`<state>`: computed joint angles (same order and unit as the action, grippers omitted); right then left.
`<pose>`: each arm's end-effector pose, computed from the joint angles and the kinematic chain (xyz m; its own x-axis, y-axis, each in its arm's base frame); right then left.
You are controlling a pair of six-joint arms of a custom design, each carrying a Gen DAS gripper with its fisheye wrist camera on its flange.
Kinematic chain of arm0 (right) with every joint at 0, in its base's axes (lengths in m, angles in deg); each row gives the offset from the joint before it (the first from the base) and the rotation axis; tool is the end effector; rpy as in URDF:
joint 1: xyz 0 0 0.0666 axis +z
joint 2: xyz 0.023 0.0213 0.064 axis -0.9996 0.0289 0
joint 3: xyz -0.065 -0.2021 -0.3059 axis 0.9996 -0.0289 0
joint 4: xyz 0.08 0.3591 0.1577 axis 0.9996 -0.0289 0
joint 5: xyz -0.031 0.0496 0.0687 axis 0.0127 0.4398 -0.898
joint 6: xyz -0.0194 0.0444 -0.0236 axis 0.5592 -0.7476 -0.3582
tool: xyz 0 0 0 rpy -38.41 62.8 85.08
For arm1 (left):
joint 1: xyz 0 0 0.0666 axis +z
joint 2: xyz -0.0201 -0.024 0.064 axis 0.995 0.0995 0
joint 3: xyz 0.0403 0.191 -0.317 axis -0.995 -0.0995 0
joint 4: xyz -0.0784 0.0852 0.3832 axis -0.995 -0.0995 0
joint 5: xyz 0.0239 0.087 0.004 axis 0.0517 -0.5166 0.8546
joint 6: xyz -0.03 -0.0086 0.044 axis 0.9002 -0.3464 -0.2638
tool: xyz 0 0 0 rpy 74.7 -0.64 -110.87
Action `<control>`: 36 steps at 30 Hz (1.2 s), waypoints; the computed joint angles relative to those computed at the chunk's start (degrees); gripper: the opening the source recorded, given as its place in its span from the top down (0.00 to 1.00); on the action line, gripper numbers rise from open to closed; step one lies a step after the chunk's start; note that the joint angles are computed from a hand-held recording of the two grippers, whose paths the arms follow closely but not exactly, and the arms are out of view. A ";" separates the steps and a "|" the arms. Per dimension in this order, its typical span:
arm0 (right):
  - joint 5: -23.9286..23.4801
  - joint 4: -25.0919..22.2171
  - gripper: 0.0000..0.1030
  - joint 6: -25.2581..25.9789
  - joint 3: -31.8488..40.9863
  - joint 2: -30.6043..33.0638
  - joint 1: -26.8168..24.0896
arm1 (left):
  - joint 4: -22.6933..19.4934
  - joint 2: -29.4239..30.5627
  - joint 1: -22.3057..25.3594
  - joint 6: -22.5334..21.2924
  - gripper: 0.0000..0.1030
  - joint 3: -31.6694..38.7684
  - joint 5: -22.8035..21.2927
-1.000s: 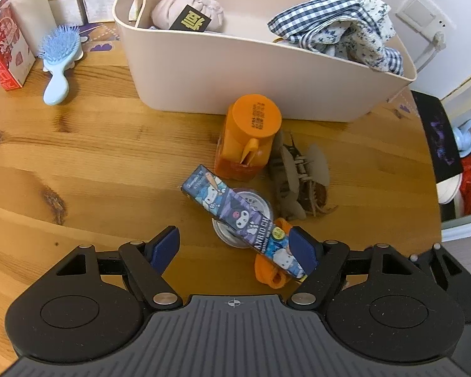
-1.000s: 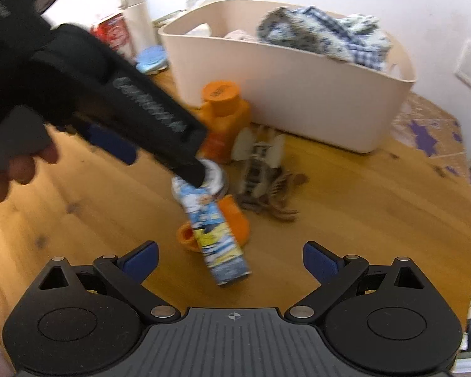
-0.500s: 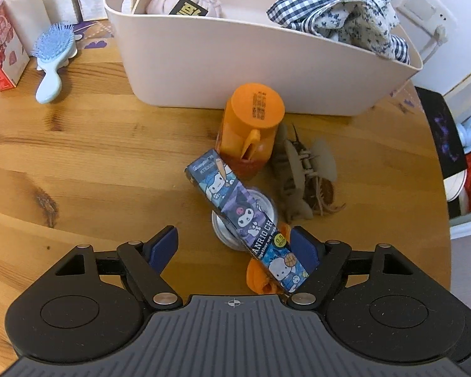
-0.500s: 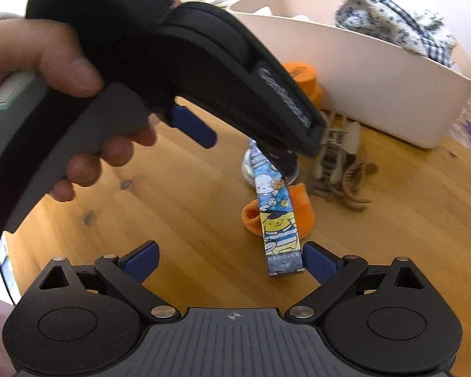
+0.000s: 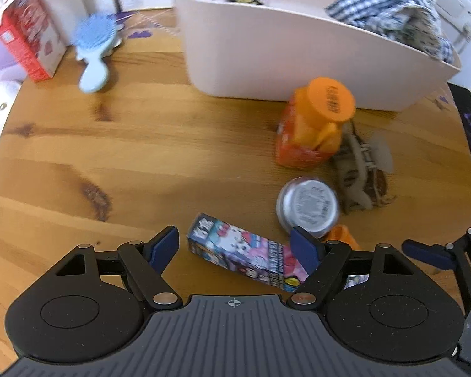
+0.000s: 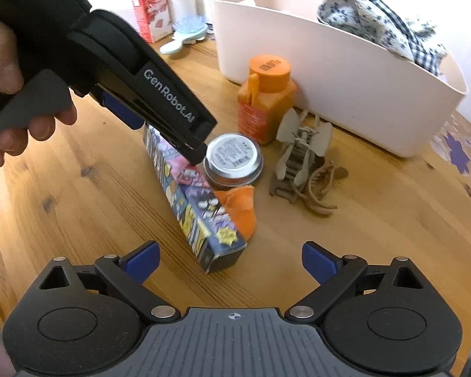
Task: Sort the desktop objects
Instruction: 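Grasp the cartoon box with the left tool while the right grasps the orange sock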
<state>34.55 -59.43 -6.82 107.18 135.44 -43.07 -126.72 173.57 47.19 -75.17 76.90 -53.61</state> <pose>0.2795 0.2825 0.3630 -0.6789 -0.5618 -0.4727 -0.6593 0.7498 0.0558 0.4692 -0.3599 0.4082 -0.6035 0.7466 -0.2800 0.7835 0.6205 -0.0340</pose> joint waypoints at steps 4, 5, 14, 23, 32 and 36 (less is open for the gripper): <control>-1.01 -1.77 0.04 2.41 0.22 1.35 -0.41 | -0.73 -0.43 0.92 -0.36 0.23 -0.51 0.12; -0.58 -1.97 0.04 2.66 -0.08 1.18 -0.07 | -0.52 -0.72 1.08 -0.79 0.23 -1.01 -0.40; 3.24 -3.67 0.04 1.93 -0.38 -0.29 -0.66 | -2.21 -3.13 3.95 2.75 0.23 -1.91 4.40; 3.27 -4.43 0.04 3.07 0.15 0.20 2.72 | -3.56 -5.54 4.32 3.13 0.23 -3.97 6.06; 5.16 -4.12 0.06 1.21 -0.58 -1.39 0.88 | -2.11 -6.45 4.98 -21.45 0.23 -6.58 9.09; 3.12 0.02 0.09 -2.07 -0.94 -1.69 -0.93 | -3.04 -5.58 5.03 -35.03 0.23 -6.19 11.57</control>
